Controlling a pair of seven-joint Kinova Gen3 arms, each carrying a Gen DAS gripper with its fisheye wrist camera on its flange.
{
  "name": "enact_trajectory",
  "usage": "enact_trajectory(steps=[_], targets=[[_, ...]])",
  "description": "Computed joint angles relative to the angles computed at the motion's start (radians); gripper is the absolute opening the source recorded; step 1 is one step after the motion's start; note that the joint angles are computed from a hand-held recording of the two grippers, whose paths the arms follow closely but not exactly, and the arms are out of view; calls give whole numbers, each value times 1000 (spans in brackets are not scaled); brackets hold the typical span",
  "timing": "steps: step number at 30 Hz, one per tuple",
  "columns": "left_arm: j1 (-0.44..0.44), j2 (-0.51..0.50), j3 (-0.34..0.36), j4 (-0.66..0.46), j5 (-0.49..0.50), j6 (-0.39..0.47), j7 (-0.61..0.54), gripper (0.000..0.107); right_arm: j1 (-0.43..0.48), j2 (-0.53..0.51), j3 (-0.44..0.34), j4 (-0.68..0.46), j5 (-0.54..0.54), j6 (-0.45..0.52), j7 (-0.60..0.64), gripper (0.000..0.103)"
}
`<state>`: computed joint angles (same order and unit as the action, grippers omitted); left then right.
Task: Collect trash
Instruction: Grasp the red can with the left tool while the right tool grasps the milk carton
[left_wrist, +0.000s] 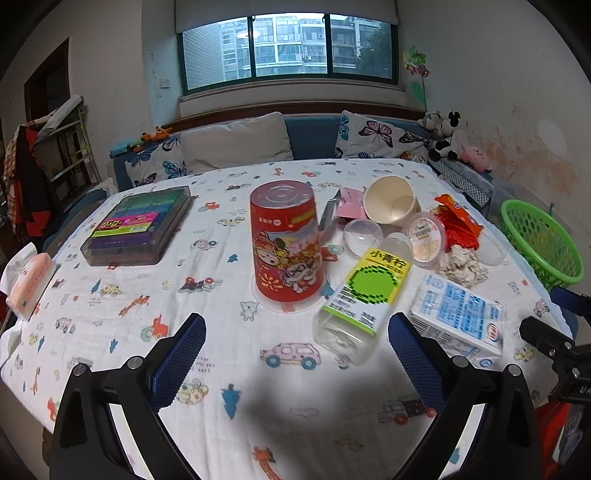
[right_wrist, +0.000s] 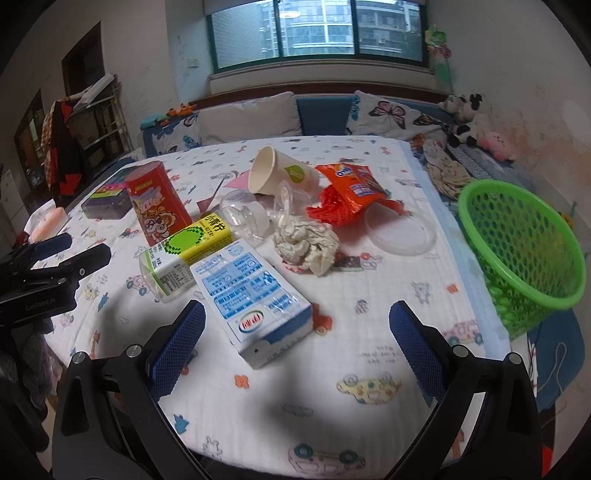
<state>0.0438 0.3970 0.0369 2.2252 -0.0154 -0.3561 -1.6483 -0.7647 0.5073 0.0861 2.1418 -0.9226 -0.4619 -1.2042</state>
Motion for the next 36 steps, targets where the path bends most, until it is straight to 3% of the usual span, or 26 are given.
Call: enact_trajectory(steps=[9,12,16,19,24,28,36], targets=[[-127,79,90,-184,-97,130,74,95,51,34,1,-78,157,108,-48,99],[-182,121,149,-252,-137,176,90,86,64,47,7,-107,224,145,-84,99],[-274,192,266,-354,-176,263,91,84,40,64,49,-140,281,192,-105,99],[-273,219,274,-391,-166,274,58,81,21,75,79,-163,324,226,-120,99],[-305,258,323,-440,-166,318,7,76,80,83,31,-196,449,270,-170,99],[-378,299,419,-480,-146,370,-56,67,145,91,-24,-228,556,319,-203,99],[-418,315,468,-472,-103,352,-151,66,185,104,-54,-284,731,401,-235,98]])
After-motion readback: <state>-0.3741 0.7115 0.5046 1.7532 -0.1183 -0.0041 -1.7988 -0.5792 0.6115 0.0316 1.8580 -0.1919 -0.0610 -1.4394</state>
